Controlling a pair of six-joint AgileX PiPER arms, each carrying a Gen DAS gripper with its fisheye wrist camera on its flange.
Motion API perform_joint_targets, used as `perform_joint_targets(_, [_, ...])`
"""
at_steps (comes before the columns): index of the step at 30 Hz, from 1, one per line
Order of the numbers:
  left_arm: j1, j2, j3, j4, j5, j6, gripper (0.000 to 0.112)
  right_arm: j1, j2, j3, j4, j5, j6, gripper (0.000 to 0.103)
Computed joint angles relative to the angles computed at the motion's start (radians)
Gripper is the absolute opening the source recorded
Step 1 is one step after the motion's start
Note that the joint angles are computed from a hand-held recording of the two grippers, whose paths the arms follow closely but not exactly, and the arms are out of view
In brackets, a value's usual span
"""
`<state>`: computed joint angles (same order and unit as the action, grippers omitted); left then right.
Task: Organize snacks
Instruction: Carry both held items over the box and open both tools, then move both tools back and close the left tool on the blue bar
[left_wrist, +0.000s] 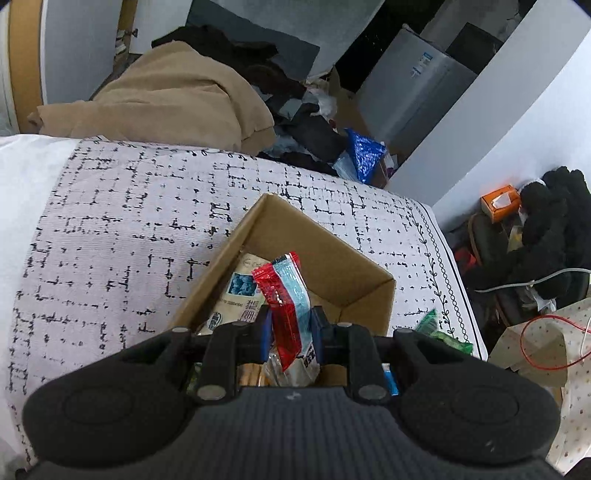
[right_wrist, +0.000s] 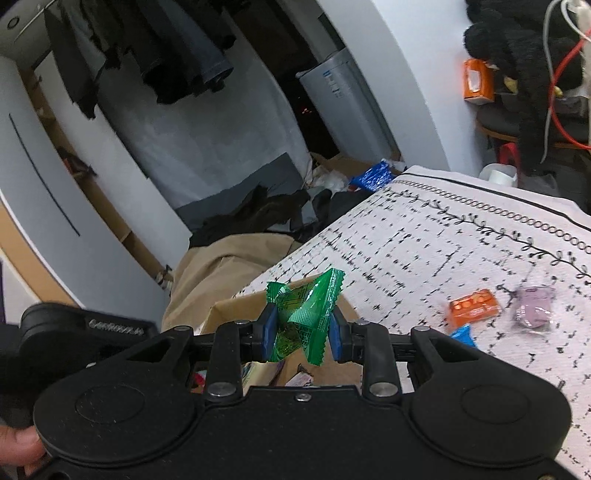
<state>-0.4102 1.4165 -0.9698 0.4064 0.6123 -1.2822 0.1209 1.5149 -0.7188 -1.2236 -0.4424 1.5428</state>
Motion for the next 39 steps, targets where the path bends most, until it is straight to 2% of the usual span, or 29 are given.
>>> perform_joint_targets(5, [0.052, 0.037, -0.015, -0.074, -0.038, 0.092, 0.021, 0.059, 0.034, -0.037, 0.004, 0.053, 0.002, 0.033])
perform_joint_targets(7, [0.069, 0.058, -0.027, -0.112, -0.051, 0.144, 0.021, 0.068, 0.032, -0.034, 0.019, 0.067, -0.020, 0.052])
perform_joint_targets(8, [0.074, 0.069, -0.033, -0.129, -0.056, 0.169, 0.022, 0.069, 0.027, -0.028, 0.045, 0.069, -0.049, 0.056])
perform_joint_targets(10, [0.083, 0.092, -0.047, -0.166, -0.060, 0.216, 0.022, 0.055, 0.025, -0.027, 0.041, 0.061, -0.042, 0.056])
perform_joint_targets(13, [0.084, 0.100, -0.045, -0.193, -0.088, 0.245, 0.029, 0.021, 0.015, -0.022, -0.029, 0.039, 0.027, 0.057])
perform_joint_targets(15, [0.070, 0.108, -0.054, -0.180, -0.078, 0.233, 0.044, 0.007, 0.006, -0.026, -0.104, 0.050, 0.106, 0.057])
perform_joint_targets(18, [0.050, 0.110, -0.065, -0.139, -0.045, 0.181, 0.058, -0.034, -0.015, -0.016, -0.181, 0.026, 0.178, 0.058])
perform_joint_targets(25, [0.004, 0.085, -0.074, -0.065, 0.006, 0.093, 0.069, -0.116, -0.060, 0.008, -0.292, -0.007, 0.267, 0.061])
perform_joint_targets(27, [-0.011, 0.081, -0.078, -0.058, 0.010, 0.084, 0.080, -0.133, -0.071, 0.012, -0.338, -0.011, 0.306, 0.064])
perform_joint_targets(32, [-0.070, 0.083, -0.104, -0.010, 0.055, 0.021, 0.084, -0.201, -0.098, 0.026, -0.412, -0.053, 0.350, 0.071])
perform_joint_targets(39, [-0.153, 0.089, -0.139, 0.071, 0.093, -0.075, 0.084, -0.300, -0.093, 0.024, -0.489, -0.093, 0.407, 0.071])
